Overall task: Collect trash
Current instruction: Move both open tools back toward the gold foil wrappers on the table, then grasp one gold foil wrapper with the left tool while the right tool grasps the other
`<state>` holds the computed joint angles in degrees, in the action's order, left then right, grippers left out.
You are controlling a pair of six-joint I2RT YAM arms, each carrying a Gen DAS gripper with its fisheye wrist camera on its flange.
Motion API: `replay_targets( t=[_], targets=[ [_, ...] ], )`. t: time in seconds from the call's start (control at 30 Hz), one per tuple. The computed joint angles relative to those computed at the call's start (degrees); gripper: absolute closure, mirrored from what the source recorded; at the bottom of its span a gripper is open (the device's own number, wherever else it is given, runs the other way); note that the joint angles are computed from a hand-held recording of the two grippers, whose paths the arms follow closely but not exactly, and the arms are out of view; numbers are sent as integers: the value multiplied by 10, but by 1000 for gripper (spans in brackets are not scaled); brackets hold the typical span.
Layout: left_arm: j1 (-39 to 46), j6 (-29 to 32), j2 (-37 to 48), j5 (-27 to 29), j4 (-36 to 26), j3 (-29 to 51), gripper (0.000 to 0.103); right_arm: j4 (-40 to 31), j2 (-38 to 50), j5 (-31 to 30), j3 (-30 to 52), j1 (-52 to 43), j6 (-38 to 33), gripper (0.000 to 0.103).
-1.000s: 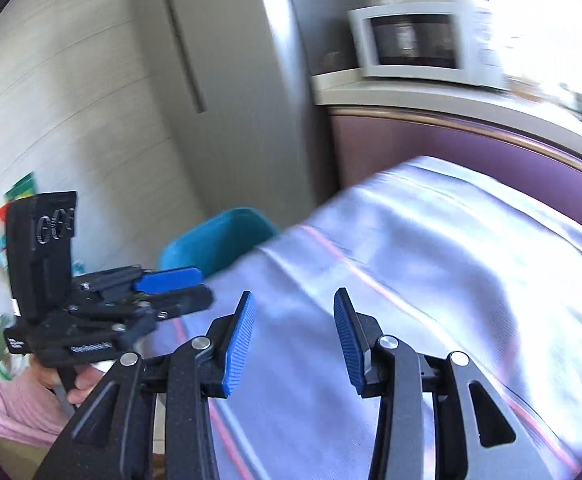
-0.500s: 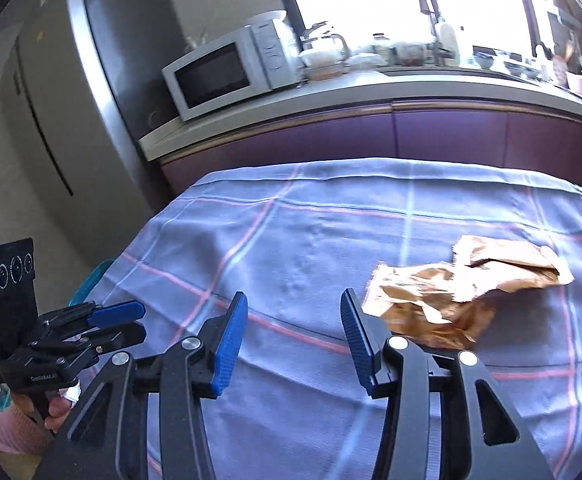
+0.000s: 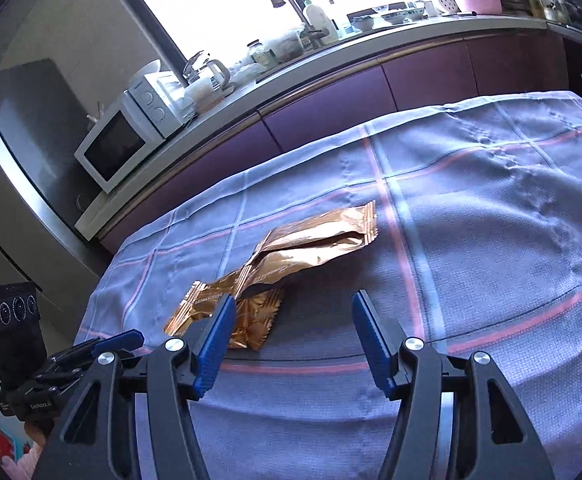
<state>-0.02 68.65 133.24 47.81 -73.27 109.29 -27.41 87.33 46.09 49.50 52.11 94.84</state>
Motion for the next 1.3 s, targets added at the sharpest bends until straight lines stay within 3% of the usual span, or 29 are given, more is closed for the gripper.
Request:
replay_targets(
  t=[0.23, 0.43, 0.5, 0.53, 0.63, 0.87, 1.3],
  targets=[
    [-56, -70, 23, -30, 29, 13, 46, 138, -49, -35, -80, -57, -74, 44],
    [-77, -102, 53, -34, 13, 58, 47, 239, -46, -74, -119, -95, -92, 44],
    [-81, -110, 60, -38, 5, 72, 50, 261, -46, -74, -131, -98, -88, 46],
    [-84, -115, 61, -39, 8, 74, 54, 271, -47, -74, -135, -100, -88, 52],
    [-91, -126, 63, -46, 11, 75, 69, 294, -47, -81, -146, -104, -90, 67],
    [-84, -126, 57, -41, 15, 61, 82, 312, -43, -73, -145, -94, -99, 89],
    [-36, -90, 42, -18, 2, 63, 86, 316, -48, -21, -114, -54, -137, 97]
  ],
)
